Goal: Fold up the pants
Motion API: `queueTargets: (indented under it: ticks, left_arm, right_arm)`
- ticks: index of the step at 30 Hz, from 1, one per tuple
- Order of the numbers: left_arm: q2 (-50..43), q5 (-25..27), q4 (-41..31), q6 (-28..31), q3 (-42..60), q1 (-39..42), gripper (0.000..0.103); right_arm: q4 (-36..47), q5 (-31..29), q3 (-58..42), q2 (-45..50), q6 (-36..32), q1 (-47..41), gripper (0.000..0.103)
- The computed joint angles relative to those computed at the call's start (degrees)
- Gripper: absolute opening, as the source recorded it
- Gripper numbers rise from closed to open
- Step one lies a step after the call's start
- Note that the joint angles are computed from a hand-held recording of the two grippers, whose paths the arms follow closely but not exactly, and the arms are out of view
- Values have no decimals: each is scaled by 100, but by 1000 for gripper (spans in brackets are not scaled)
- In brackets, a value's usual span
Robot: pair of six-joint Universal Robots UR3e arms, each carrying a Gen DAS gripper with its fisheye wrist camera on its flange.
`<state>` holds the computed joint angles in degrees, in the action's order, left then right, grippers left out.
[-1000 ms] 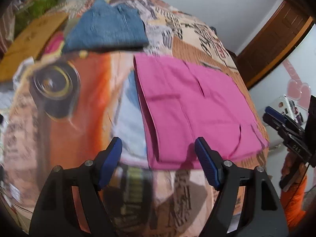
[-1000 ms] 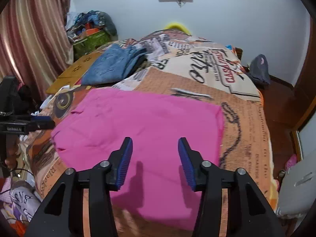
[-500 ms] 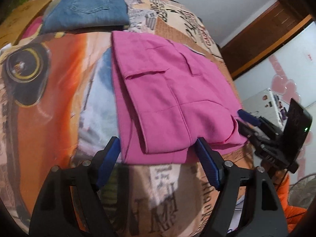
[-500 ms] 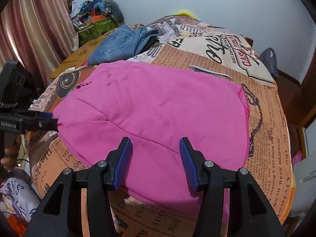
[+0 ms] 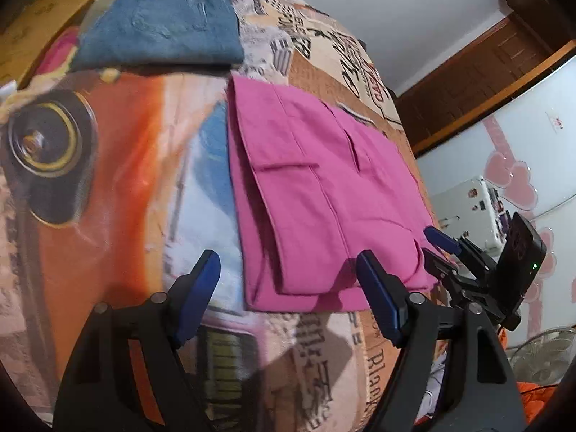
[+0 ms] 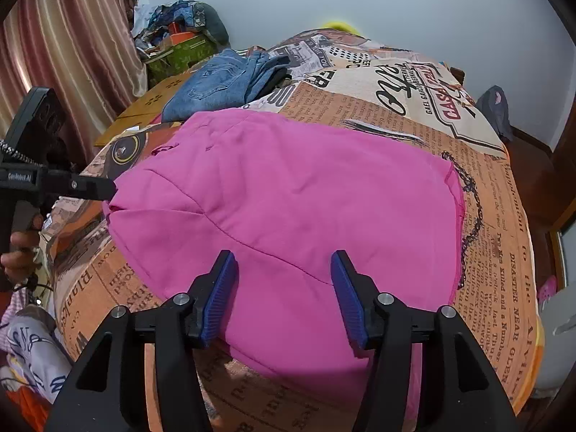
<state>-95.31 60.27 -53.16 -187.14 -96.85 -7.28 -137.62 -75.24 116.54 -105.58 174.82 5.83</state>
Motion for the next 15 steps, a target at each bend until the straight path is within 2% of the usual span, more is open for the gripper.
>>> queueTargets:
  ticks: [5,8,15]
  left_arm:
    - [-686,186,-285,27,838,-128,77]
    - [-1318,71,-509,-13,1464,-188,77]
    - [-1871,-37,-224,-85,1809,-300,80]
  right_arm:
    - [-30,57,7,32,-7,-49,54]
    - [-29,57,4,34,0,-43,54]
    - [-43,109,8,57,-5,-69,54]
